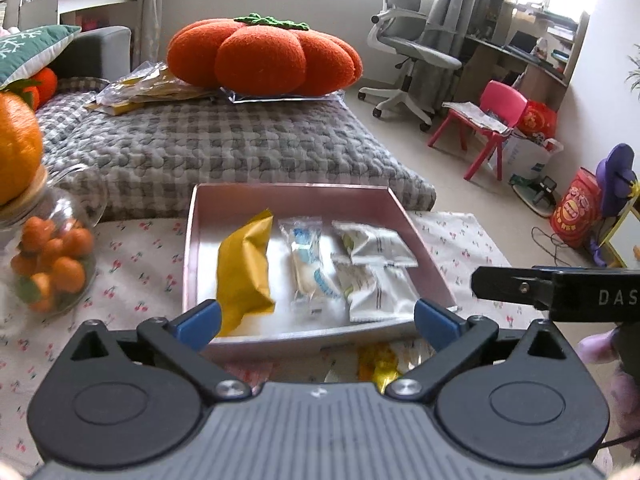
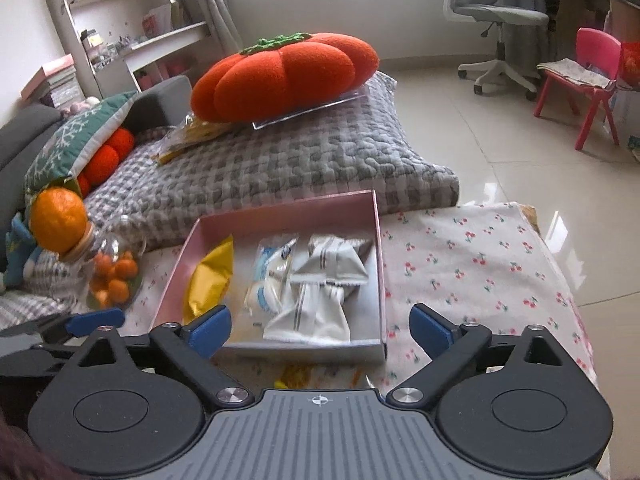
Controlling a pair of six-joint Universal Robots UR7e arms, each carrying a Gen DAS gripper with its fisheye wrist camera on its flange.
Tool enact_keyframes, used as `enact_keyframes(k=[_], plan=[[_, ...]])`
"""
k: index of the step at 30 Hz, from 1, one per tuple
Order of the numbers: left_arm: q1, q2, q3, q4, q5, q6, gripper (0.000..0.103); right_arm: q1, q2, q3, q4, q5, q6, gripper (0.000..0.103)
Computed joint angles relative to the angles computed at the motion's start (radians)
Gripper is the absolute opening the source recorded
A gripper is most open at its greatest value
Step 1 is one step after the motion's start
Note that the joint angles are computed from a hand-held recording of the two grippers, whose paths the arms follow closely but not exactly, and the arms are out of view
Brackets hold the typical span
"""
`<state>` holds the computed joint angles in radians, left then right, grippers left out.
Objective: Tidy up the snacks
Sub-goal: 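Withdraw both tools from the box toward the remaining snacks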
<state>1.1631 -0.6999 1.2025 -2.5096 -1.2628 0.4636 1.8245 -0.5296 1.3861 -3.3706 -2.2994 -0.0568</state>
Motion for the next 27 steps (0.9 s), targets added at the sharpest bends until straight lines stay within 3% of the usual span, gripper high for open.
enact_keyframes(k=[9, 14, 22, 27], plan=[[0.008, -0.073, 0.097, -0.006, 0.019, 0.039, 0.103, 0.028, -0.024, 0.089, -0.002, -0.014, 0.054, 0.098], [0.013, -0.110, 0.145, -0.004, 0.049, 0.078, 0.103, 0.050, -0.017, 0.114, -0.003, -0.051, 0.040, 0.098], [0.040, -0.154, 0.215, -0.046, 0.080, 0.130, 0.103, 0.043, -0.015, 0.182, -0.063, 0.019, 0.080, 0.100], [0.069, -0.161, 0.237, -0.081, 0.054, 0.120, 0.103, 0.031, -0.002, 0.208, -0.076, 0.001, 0.056, 0.100]])
